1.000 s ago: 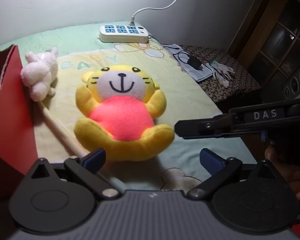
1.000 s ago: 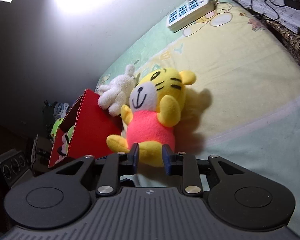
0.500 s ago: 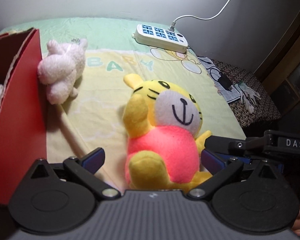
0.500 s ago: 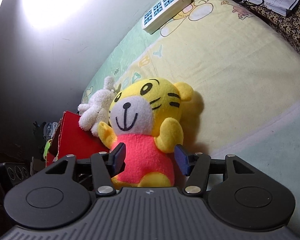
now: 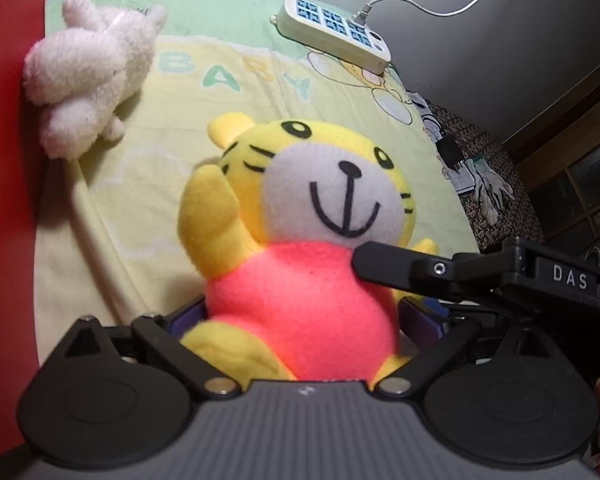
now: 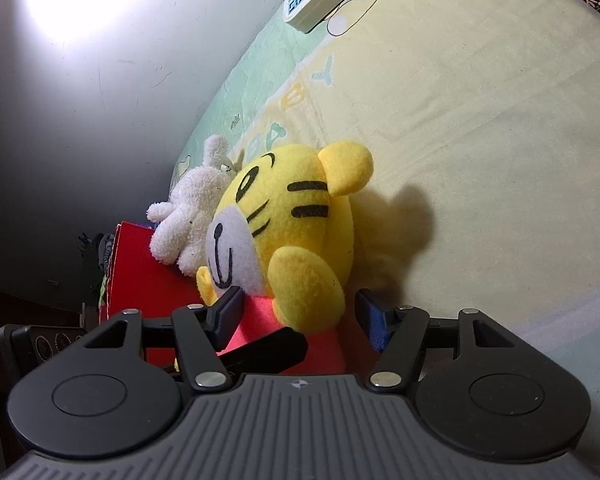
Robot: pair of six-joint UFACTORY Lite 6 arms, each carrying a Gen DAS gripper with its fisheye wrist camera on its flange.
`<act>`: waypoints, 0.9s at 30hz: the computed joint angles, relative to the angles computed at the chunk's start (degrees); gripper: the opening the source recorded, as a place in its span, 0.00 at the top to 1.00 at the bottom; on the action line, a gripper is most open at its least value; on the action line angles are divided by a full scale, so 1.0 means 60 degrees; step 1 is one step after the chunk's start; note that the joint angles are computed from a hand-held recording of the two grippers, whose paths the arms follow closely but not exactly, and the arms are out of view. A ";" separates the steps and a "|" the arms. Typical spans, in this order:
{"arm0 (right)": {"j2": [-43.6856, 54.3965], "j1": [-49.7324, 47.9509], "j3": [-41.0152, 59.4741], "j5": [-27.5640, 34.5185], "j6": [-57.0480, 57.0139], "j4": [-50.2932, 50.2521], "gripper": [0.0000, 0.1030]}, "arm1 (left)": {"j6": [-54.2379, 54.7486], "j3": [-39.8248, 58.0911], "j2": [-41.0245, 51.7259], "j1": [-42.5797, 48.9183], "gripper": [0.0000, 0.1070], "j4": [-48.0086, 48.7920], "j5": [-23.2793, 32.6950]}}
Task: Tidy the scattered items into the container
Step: 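Lift the yellow tiger plush off the bed with the right gripper, then carry the yellow tiger plush with the right gripper over the red box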
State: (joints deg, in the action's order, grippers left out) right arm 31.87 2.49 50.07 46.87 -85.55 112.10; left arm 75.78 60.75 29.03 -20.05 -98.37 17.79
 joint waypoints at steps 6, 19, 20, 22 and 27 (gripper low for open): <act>0.0607 -0.0152 0.0545 0.0595 0.0239 -0.0391 0.52 | -0.0019 0.0260 0.0280 0.0176 0.10 -0.0107 0.0259; -0.1630 0.0005 -0.1154 0.0239 -0.0619 -0.0471 0.58 | 0.0187 -0.0794 -0.1109 -0.0219 0.11 -0.0133 0.0289; -0.1913 0.0020 -0.1415 0.0254 -0.0692 -0.0416 0.58 | 0.0288 -0.1010 -0.1371 -0.0296 0.11 -0.0209 0.0229; -0.2461 -0.0047 -0.1947 0.0363 -0.0781 -0.0391 0.58 | 0.0658 -0.1535 -0.2014 -0.0519 0.11 -0.0526 0.0000; -0.3587 0.0059 -0.3060 0.0654 -0.0880 -0.0120 0.58 | 0.1286 -0.2830 -0.3621 -0.1035 0.11 -0.1210 -0.0552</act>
State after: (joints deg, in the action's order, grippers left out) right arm 10.35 2.84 31.71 50.80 -90.83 111.38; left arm 83.49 43.77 7.30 -26.26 -105.63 14.48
